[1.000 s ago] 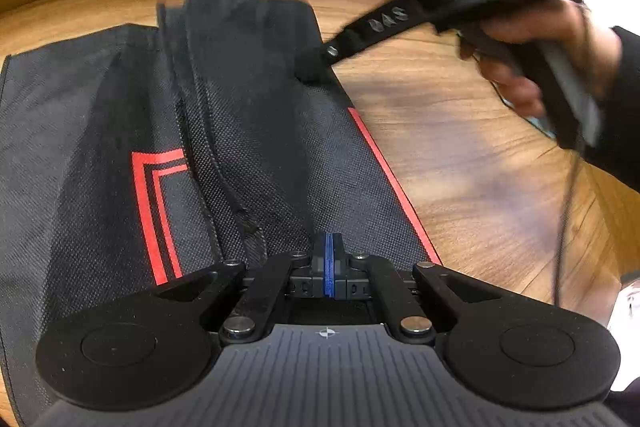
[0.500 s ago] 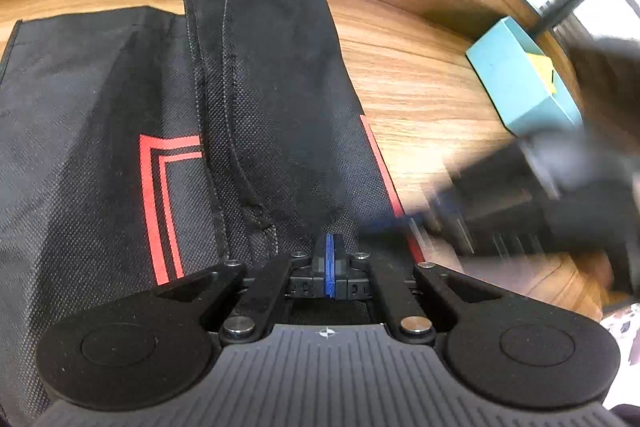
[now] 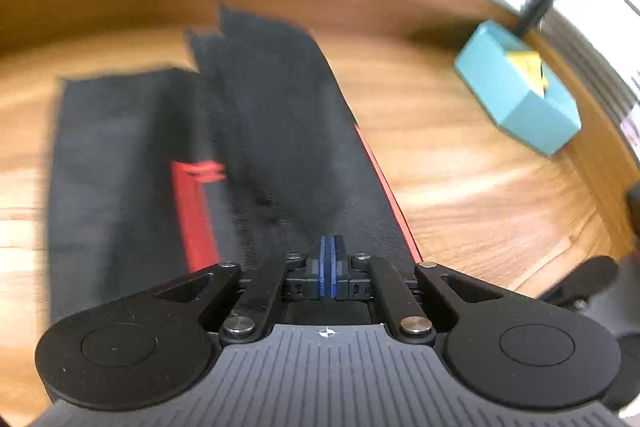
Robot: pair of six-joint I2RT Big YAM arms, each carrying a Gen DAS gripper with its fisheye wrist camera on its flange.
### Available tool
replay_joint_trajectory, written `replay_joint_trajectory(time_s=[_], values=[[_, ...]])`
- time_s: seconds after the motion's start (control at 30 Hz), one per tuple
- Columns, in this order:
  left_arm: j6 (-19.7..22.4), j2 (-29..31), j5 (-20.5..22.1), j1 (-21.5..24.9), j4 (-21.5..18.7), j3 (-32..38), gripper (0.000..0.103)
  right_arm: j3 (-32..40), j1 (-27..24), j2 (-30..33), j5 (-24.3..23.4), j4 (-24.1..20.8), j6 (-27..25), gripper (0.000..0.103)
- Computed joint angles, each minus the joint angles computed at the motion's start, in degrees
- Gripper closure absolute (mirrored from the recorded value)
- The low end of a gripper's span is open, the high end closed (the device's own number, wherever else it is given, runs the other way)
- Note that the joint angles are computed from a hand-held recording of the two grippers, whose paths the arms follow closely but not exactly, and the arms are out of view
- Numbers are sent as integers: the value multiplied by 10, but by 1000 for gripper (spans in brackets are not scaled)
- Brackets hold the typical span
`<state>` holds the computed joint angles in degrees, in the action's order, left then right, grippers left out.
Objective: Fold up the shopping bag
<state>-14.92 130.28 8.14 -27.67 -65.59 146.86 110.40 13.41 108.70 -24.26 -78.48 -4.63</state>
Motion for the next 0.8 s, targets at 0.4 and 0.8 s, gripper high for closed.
replay_joint_trajectory(time_s=[0.4, 0.8], values=[[-150, -182, -38, 68, 50, -307, 34, -4, 49, -2, 59, 22, 51, 103], [-226, -200, 52, 67, 116, -319, 30, 32, 42, 18, 56, -1, 51, 103]])
